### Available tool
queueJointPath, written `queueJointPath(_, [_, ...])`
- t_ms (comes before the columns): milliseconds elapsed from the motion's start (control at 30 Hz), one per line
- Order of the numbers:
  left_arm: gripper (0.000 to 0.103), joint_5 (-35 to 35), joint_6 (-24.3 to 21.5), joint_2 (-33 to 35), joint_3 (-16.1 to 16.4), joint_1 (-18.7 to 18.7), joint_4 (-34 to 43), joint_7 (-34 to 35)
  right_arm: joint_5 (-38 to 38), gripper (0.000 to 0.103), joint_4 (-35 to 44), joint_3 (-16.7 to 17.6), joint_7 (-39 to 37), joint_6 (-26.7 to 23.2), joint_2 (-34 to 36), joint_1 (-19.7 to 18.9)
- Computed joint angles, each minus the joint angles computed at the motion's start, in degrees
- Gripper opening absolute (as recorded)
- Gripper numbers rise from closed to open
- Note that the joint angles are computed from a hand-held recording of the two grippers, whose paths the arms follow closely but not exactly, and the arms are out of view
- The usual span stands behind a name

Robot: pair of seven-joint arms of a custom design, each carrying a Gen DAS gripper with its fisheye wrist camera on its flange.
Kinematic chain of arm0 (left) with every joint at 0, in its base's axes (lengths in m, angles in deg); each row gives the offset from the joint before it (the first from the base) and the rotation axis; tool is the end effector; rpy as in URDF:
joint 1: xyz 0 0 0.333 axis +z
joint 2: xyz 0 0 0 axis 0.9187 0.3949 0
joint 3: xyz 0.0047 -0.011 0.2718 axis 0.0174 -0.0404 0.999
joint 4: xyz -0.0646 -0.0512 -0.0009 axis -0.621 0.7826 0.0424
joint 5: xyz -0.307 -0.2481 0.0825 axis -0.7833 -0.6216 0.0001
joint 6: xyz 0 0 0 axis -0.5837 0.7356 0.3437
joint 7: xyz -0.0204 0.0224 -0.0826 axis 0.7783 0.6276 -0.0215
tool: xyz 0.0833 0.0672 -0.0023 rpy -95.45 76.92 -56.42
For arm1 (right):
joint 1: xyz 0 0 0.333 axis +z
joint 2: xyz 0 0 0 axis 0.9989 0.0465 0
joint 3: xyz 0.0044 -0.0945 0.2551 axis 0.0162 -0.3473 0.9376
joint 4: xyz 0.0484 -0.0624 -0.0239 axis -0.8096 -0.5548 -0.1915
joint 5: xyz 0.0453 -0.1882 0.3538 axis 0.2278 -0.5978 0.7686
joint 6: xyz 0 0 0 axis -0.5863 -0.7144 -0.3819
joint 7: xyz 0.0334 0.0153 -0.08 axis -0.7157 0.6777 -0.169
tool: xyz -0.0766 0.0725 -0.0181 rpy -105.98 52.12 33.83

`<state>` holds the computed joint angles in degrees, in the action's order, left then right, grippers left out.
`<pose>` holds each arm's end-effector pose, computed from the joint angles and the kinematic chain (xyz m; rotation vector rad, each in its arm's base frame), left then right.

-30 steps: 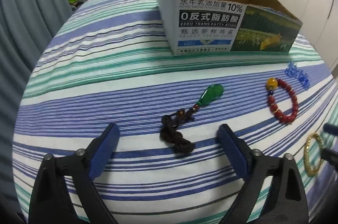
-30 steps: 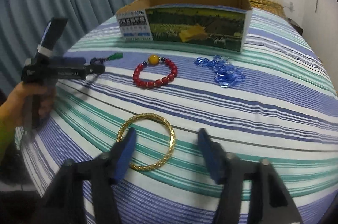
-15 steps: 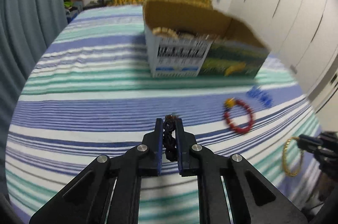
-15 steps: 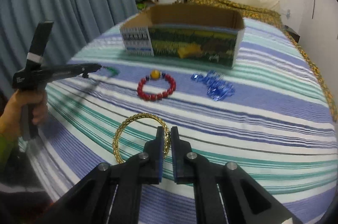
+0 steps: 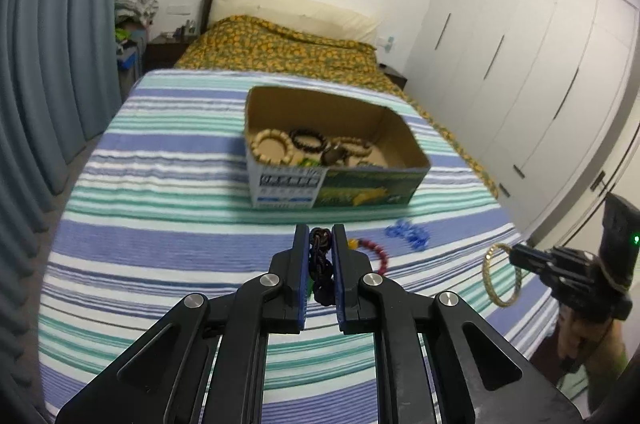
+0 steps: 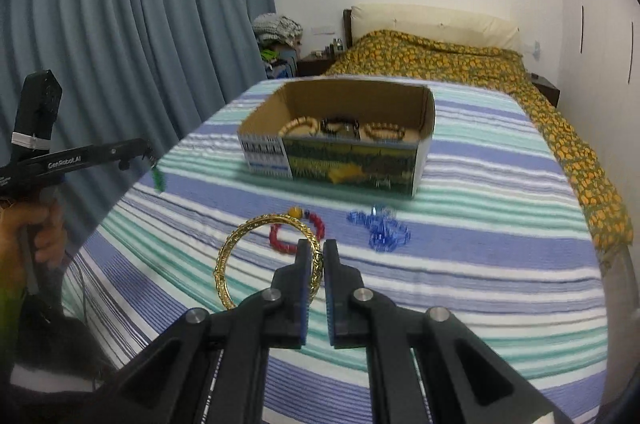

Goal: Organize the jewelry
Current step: 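Carry the tassel and bangle into the cardboard box and open both tools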

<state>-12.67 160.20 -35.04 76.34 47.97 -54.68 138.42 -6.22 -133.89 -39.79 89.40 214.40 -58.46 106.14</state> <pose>0.4440 -0.1109 0.5308 -1.6897 1.9407 -1.2141 0.4182 0.0763 0.4906 -1.8272 1.4034 -0.6036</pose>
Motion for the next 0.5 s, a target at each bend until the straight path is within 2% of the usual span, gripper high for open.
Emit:
queueJointPath(233, [0.009, 0.3, -2.4, 3.0, 0.1, 0.3, 7.1, 0.3, 0.1, 0.006, 7.3, -0.6, -1.6, -1.6, 2.2, 0.4])
queueJointPath(400, [0.009, -0.9, -3.7, 9.8, -0.2, 1.1, 15.4, 2.1, 1.2, 0.006, 17.8, -1.0, -3.0, -2.0, 10.8, 0.2])
queueJointPath(500, [0.009, -1.6, -4.6, 14.7, -1.5, 2.7, 20.6, 3.0, 4.0, 0.006, 25.2, -1.9, -4.5, -3.1, 17.4, 0.4])
